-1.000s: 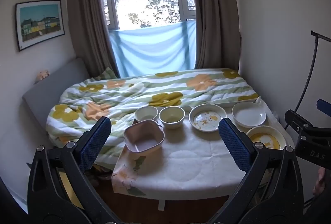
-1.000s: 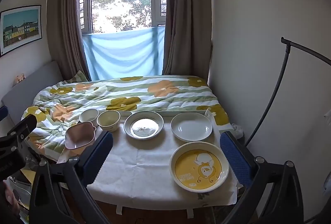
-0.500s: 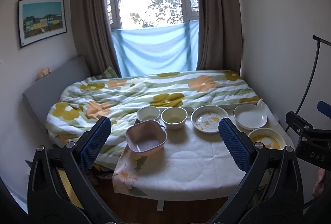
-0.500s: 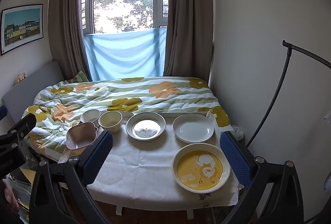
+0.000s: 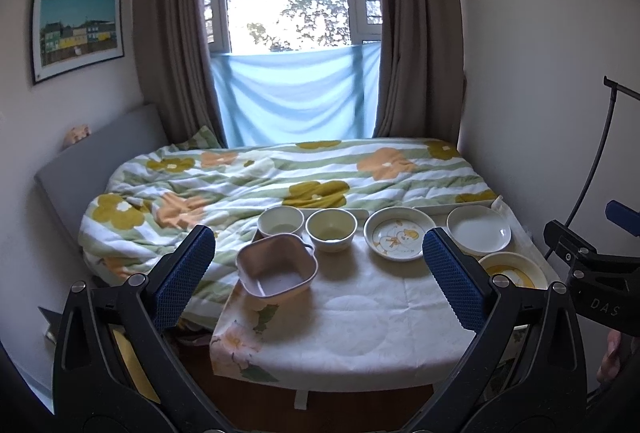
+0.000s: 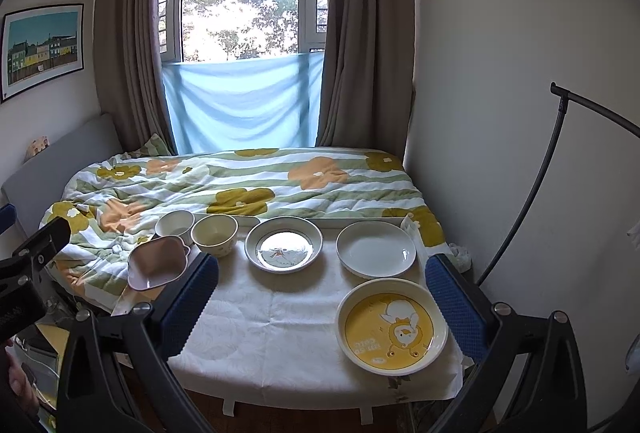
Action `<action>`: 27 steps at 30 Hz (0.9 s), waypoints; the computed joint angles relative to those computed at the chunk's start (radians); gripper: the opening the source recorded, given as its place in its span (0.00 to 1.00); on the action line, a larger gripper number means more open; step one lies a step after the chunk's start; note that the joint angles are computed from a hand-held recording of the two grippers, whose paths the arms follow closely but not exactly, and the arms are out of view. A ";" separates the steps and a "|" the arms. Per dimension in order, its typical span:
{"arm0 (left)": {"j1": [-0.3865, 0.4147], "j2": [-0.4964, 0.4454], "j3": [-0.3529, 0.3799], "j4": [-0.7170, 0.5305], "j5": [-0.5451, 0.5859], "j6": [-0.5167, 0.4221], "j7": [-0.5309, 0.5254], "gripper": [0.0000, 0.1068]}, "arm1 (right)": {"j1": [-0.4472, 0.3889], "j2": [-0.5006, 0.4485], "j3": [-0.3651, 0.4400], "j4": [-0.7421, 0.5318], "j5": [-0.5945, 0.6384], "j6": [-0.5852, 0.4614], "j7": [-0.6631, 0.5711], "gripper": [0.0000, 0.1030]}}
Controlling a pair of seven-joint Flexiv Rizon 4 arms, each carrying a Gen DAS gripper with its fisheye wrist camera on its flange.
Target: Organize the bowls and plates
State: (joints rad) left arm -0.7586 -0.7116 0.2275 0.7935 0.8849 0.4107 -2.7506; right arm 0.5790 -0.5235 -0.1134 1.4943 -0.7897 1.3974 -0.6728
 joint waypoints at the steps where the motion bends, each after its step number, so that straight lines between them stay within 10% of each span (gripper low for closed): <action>1: 0.001 -0.001 -0.001 -0.001 0.000 -0.001 0.004 0.96 | 0.000 -0.002 0.000 -0.001 0.000 0.001 0.001 1.00; 27: 0.007 0.008 0.000 0.016 0.006 0.031 -0.010 0.96 | 0.010 -0.009 -0.007 -0.007 -0.004 -0.003 0.005 1.00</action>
